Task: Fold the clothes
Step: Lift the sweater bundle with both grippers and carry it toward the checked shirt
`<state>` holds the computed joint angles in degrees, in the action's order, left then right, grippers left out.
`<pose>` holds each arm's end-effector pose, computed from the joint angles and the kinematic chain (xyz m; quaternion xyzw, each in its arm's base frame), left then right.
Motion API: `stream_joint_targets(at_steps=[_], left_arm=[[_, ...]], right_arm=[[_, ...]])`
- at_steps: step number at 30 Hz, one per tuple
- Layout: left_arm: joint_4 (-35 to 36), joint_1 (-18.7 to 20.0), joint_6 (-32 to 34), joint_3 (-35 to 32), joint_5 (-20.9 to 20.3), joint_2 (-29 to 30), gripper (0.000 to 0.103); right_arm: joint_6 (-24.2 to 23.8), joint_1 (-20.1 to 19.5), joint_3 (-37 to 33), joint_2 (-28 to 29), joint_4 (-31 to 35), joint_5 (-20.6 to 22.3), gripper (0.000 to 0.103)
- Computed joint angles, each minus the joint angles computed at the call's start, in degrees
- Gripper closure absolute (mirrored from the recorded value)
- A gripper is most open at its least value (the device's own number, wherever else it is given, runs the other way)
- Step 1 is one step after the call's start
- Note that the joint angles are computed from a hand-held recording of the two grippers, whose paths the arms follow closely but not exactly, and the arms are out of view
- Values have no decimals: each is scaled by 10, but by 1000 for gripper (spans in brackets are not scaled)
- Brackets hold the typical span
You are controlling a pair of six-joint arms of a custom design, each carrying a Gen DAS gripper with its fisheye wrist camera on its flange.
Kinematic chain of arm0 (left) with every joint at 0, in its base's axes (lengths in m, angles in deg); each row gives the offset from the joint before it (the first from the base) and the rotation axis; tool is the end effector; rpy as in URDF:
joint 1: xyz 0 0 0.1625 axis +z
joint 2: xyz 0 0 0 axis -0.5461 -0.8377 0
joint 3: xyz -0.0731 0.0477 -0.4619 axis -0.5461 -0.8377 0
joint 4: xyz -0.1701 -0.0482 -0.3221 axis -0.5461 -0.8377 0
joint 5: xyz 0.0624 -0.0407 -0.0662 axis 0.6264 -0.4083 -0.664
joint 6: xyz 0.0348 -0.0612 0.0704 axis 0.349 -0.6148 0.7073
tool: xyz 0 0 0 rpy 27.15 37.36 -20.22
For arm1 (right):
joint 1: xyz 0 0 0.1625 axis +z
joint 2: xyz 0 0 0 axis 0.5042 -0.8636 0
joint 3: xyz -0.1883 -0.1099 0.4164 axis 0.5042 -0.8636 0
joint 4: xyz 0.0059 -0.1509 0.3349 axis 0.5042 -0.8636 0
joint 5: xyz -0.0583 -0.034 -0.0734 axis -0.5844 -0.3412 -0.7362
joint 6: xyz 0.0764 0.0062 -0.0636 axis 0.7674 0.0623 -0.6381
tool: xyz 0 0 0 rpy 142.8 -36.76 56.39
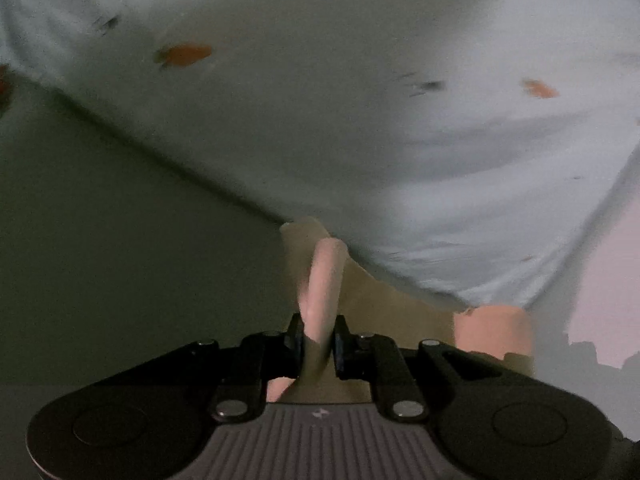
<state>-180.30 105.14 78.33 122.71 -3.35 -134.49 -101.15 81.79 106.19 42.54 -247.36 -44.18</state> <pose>-0.0280 -0.6050 0.2804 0.0708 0.8833 -0.4612 0.0461 0.3435 -0.6035 0.0199 0.3260 -0.8235 0.4017 0.2328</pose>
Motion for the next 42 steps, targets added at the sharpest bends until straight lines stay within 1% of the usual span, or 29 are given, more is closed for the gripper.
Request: stream_joint_targets(at_steps=[2,4,6,9,12,14,16,17,19,21,23,26,28,30,33,37,40,41,42], left_arm=[[-14,-7,2,9,-30,-4,88],[-16,-12,-16,12,-64,-7,88],[-19,-17,-46,6,-109,-1,88],[-23,-38,-43,-8,-145,17,88],[-39,-74,-39,-14,-144,43,88],[-60,-100,-38,-18,-142,67,88],[-80,-125,-41,-24,-136,94,88],[-90,-138,-42,-29,-129,110,88],[-111,-171,-37,-46,-100,151,88],[-116,-205,-52,-68,-57,191,88],[-114,-232,-95,-86,-31,222,88],[-90,-260,-127,-126,-16,264,88],[-64,-267,-137,-161,-14,286,88],[-38,-271,-144,-201,-11,309,88],[-15,-272,-152,-244,0,340,88],[51,-255,-165,-343,13,386,88],[117,-233,-161,-441,23,424,88],[144,-224,-161,-482,26,441,86],[180,-215,-156,-536,37,464,84]], right_arm=[[2,16,17,-14,-30,-28,90],[-49,31,25,-23,-61,-61,90],[-117,41,28,-28,-100,-94,90],[-134,36,52,-62,-141,-107,90],[-149,22,76,-95,-184,-108,90],[-162,5,100,-122,-208,-94,90],[-172,-21,133,-160,-223,-68,90],[-170,-38,150,-181,-221,-48,90],[-165,-76,182,-224,-214,0,90],[-150,-121,203,-276,-177,52,90],[-152,-155,206,-316,-133,87,89],[-149,-198,199,-376,-43,140,89],[-135,-225,182,-401,2,169,89],[-134,-244,153,-412,49,180,89],[-160,-262,99,-400,104,183,89],[-174,-279,-4,-351,180,184,89],[-187,-287,-100,-301,242,183,88],[-194,-290,-144,-274,260,178,87],[-199,-292,-190,-245,275,169,86]])
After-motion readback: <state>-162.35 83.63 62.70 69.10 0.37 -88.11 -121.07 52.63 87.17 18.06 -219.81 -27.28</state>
